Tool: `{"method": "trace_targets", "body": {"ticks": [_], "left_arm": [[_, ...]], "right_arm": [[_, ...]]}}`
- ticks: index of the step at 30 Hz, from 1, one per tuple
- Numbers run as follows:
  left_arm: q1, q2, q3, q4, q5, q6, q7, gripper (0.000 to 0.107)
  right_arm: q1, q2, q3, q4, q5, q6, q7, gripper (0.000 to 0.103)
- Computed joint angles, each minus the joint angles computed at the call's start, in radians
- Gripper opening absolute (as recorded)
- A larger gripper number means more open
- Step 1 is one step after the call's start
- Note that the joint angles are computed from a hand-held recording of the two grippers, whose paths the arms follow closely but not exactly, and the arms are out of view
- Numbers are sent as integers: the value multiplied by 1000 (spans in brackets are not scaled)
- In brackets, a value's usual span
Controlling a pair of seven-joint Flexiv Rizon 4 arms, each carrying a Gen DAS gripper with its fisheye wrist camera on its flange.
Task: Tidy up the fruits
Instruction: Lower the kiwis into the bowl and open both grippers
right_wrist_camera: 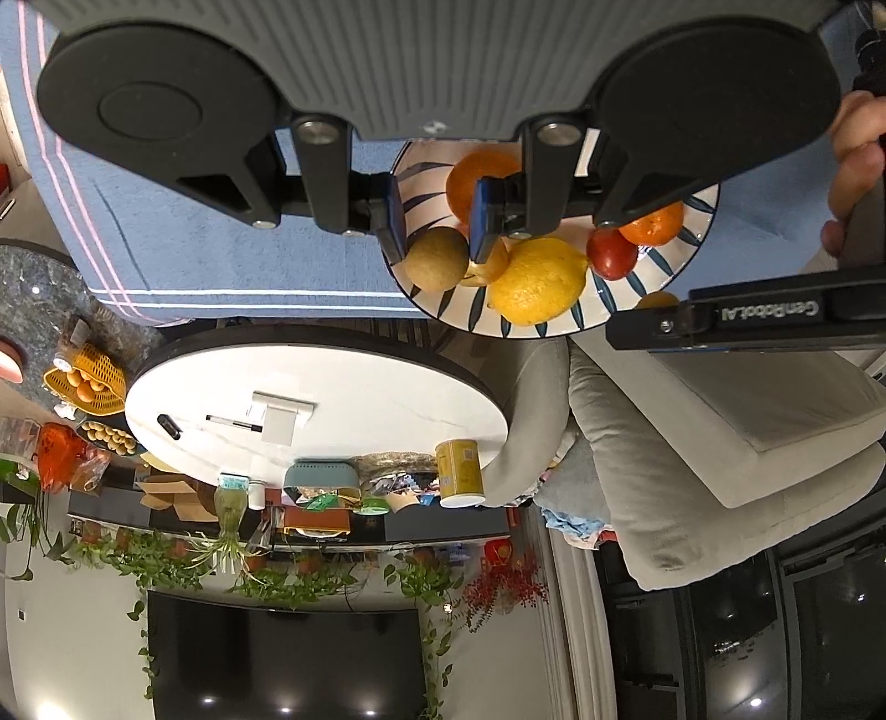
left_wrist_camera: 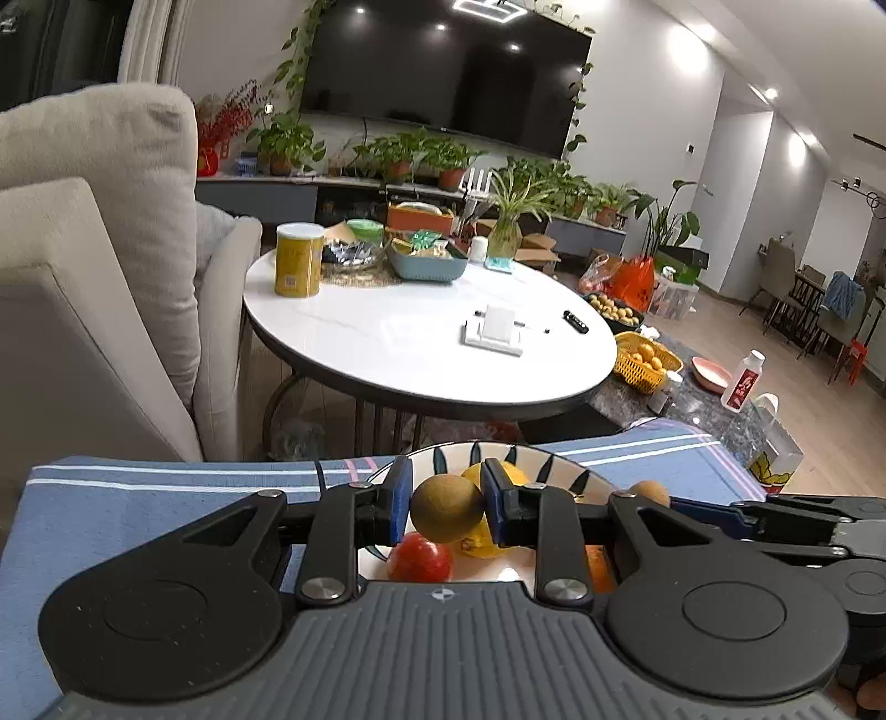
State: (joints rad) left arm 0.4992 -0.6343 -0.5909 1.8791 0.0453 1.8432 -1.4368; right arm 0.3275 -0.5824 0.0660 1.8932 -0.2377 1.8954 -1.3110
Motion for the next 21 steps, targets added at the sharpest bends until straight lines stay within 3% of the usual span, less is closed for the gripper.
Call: {"method": "trace_targets", "body": {"ticks": [14, 21], "left_arm": [[-18, -37, 14, -45, -44, -31, 32, 25], [26, -56, -50, -40, -42, -42, 55, 27]], "right_arm": [[-16, -8, 18, -6, -17, -8, -2, 43], [-26, -4, 28, -7, -19, -14, 8, 43]]}}
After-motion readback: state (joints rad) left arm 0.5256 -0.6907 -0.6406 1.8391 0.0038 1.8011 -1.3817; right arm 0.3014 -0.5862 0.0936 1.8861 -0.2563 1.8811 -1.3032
